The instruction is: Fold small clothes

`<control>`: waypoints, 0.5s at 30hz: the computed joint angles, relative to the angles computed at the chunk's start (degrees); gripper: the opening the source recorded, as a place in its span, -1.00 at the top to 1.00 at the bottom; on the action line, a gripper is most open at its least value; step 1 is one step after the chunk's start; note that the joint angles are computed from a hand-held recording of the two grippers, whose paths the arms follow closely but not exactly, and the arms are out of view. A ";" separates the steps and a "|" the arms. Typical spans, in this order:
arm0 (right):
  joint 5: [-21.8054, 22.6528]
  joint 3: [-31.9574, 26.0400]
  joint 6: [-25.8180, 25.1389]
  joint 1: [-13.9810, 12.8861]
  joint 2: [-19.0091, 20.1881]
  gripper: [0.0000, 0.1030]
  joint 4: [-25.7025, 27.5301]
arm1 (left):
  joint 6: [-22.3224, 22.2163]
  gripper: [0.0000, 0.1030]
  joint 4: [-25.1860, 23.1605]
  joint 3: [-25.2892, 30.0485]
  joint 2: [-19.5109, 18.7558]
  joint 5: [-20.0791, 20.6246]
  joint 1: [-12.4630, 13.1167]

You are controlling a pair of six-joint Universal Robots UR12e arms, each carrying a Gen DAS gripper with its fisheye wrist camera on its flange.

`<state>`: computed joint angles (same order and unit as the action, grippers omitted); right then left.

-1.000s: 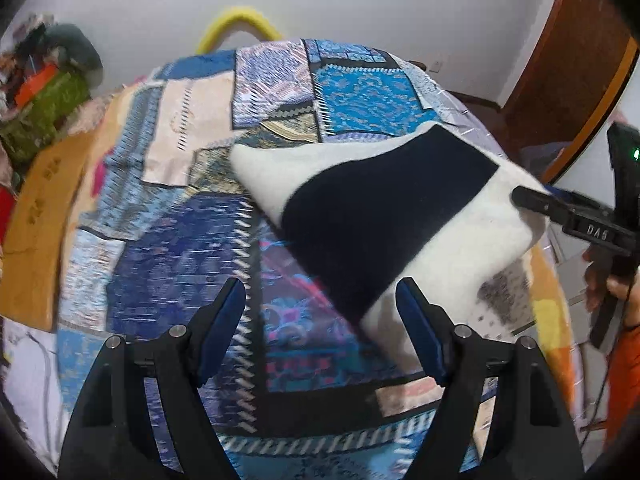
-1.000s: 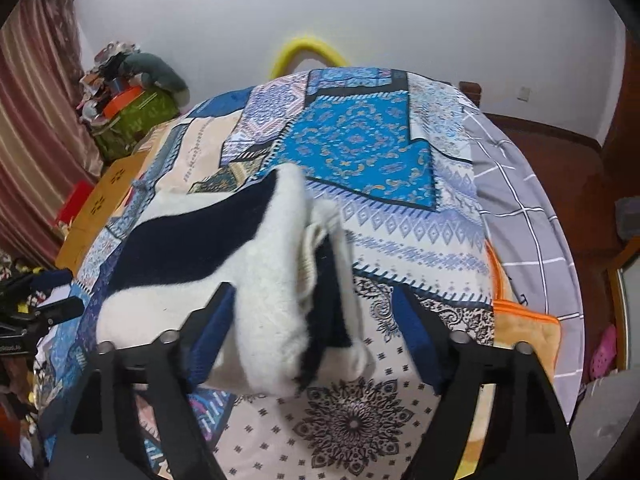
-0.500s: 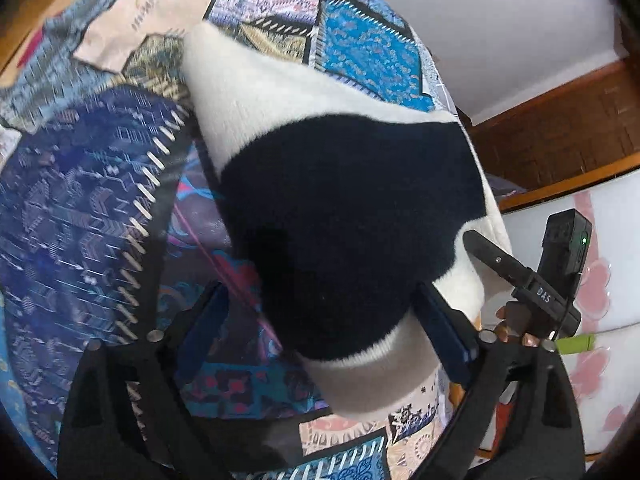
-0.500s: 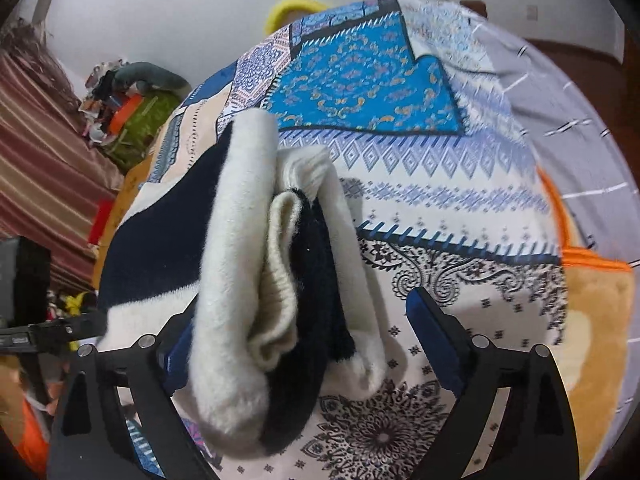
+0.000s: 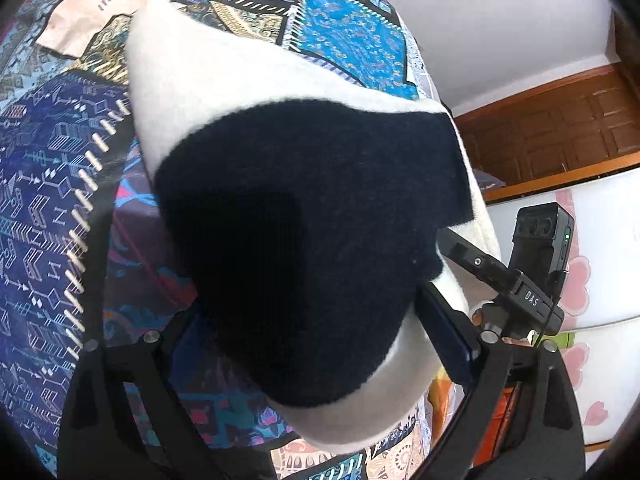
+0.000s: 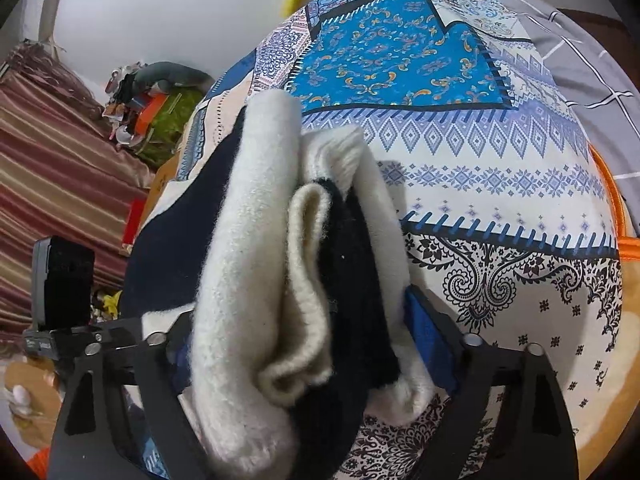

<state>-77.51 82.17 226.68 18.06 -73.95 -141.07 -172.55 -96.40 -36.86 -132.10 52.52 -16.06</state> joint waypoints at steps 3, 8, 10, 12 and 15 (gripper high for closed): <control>-0.44 0.33 -0.10 0.31 -0.58 -0.24 -0.27 | 0.24 -0.61 2.13 -1.04 0.68 0.89 -0.23; -2.32 -0.45 -0.84 1.24 -0.85 0.01 1.20 | 0.39 -0.27 4.63 -2.16 1.48 0.96 0.07; -2.73 -1.05 -1.02 1.67 -0.62 0.08 1.45 | 0.90 -0.21 5.66 -2.50 1.92 1.67 0.14; -3.74 -2.11 -2.04 2.48 -0.31 0.12 2.21 | 1.76 -0.15 6.51 -2.85 2.55 2.26 0.36; -4.53 -3.97 -2.75 3.34 0.53 0.15 2.55 | 2.63 -0.11 7.56 -3.72 3.59 2.16 0.90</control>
<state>-82.04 78.20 223.93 21.40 -73.42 -138.52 -169.93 -88.84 -40.58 -128.51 54.68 -15.16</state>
